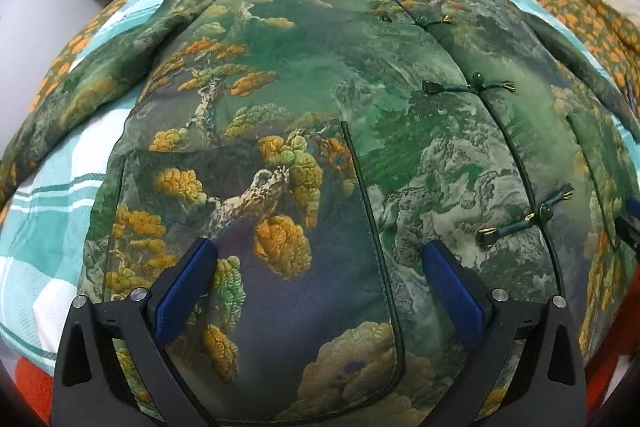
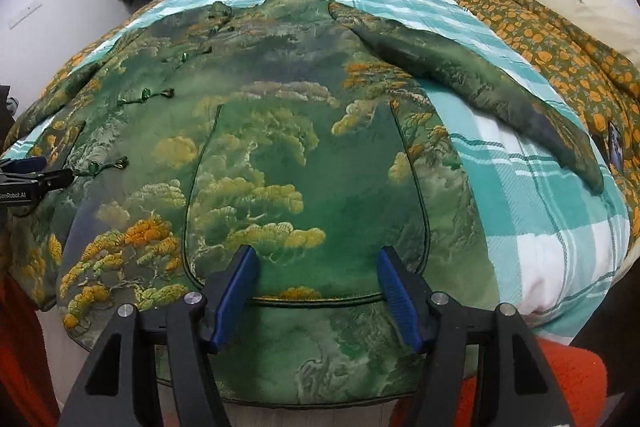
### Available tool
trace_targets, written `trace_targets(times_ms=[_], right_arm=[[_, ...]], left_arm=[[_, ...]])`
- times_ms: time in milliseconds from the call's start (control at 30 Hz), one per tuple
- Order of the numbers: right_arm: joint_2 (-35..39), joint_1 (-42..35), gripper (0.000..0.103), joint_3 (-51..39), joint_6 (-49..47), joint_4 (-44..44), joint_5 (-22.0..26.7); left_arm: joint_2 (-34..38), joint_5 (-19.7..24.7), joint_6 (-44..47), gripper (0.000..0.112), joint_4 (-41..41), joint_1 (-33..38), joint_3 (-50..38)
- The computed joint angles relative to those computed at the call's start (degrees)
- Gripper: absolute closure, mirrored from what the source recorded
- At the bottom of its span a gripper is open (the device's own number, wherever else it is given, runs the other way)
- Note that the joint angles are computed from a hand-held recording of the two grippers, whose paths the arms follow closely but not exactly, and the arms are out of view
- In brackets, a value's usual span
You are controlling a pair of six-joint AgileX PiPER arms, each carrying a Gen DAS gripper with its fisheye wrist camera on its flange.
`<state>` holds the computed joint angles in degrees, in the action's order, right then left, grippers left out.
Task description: Fold large clothes
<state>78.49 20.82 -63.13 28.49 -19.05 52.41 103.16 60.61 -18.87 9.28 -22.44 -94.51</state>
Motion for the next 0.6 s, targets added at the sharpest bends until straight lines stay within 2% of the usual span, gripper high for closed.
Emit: trace_targets(times_ms=[100,433,600], right_arm=[[0.4,0.0,0.039,0.1,0.0,-0.1,0.4],[0.8,-0.1,0.038,0.5,0.2,0.8,0.4],[-0.2,-1.3,0.038,0.7,-0.3,2.4,-0.2]], left_arm=[[-0.3,-1.1,0.6,0.010,-0.6,0.3,0.9],[2.1,3.4,2.6,0.010,-0.7,-0.1,-3.3],[-1.1,1.8,1.5,0.010,-0.8,-0.2,-1.4]])
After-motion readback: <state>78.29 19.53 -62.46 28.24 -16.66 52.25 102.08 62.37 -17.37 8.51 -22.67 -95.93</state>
